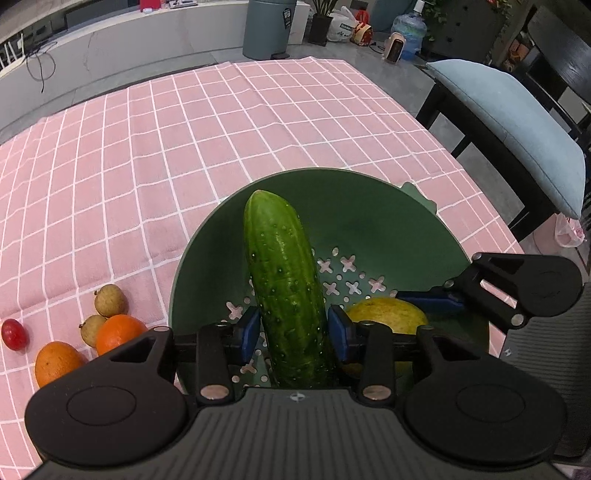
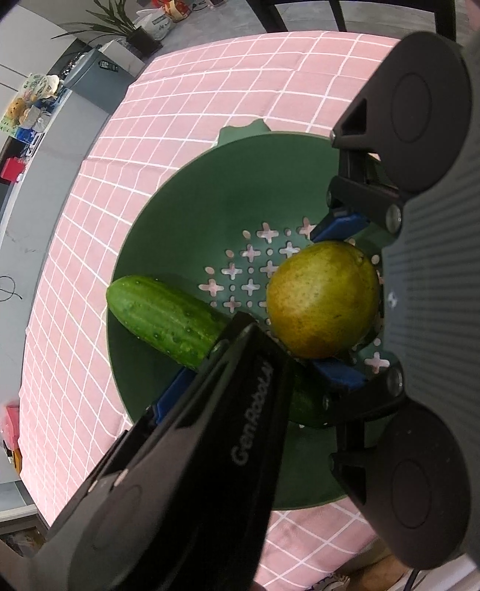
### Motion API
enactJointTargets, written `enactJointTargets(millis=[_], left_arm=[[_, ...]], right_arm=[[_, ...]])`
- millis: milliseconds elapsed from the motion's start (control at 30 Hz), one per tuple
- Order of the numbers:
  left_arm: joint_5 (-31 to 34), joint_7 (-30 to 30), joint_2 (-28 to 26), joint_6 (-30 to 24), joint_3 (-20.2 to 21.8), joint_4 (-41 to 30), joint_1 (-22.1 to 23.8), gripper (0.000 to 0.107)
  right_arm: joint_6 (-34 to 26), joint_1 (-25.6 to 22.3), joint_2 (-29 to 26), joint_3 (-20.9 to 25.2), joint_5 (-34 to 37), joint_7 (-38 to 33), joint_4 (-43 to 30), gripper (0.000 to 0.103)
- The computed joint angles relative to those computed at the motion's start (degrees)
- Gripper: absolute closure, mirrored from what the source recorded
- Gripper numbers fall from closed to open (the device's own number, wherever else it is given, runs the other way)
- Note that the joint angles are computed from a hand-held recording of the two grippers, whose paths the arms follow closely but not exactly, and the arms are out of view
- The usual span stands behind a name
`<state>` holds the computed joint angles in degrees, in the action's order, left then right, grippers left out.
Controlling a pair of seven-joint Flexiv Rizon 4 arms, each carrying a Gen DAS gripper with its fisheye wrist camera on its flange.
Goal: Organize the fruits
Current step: 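Open both tools to release the fruit and withdraw toward the oranges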
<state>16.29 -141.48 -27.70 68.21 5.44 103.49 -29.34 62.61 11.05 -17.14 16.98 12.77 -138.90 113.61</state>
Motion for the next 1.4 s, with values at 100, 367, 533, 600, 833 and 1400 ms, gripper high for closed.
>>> enactJointTargets(millis=[100,367,533,600,833,1400], left_arm=[[1.0,-0.4,0.3,-0.2,0.5,-0.1,-0.5,0.058],[9.1,-7.7,5.0,-1.1,3.3,0.7,-4.1,0.049],[17.0,-13.4,9.7,-5.1,3.1,1.6,-5.6,0.049],[19.6,-15.4,11.7,-6.7,2.5,2.2,-5.8,0.049],[24.5,-14.4,19.7,-11.6,-1.4,6.6,-3.7,0.049],[20.4,-14.1,32.0,-2.8,-6.7,27.9,8.4,0.049]], right_arm=[[3.6,0.2,0.9,0.1,0.1,-0.2,1.4,0.027],[7.6,0.2,4.6,0.2,1.4,1.2,3.6,0.027],[10.5,-0.7,7.8,1.6,8.5,0.3,5.2,0.026],[11.2,-0.9,8.9,2.1,12.5,-0.7,5.6,0.026],[6.5,0.1,14.8,1.1,30.4,-2.6,5.5,0.027],[16.4,16.5,22.1,-0.5,45.4,-4.2,14.6,0.035]])
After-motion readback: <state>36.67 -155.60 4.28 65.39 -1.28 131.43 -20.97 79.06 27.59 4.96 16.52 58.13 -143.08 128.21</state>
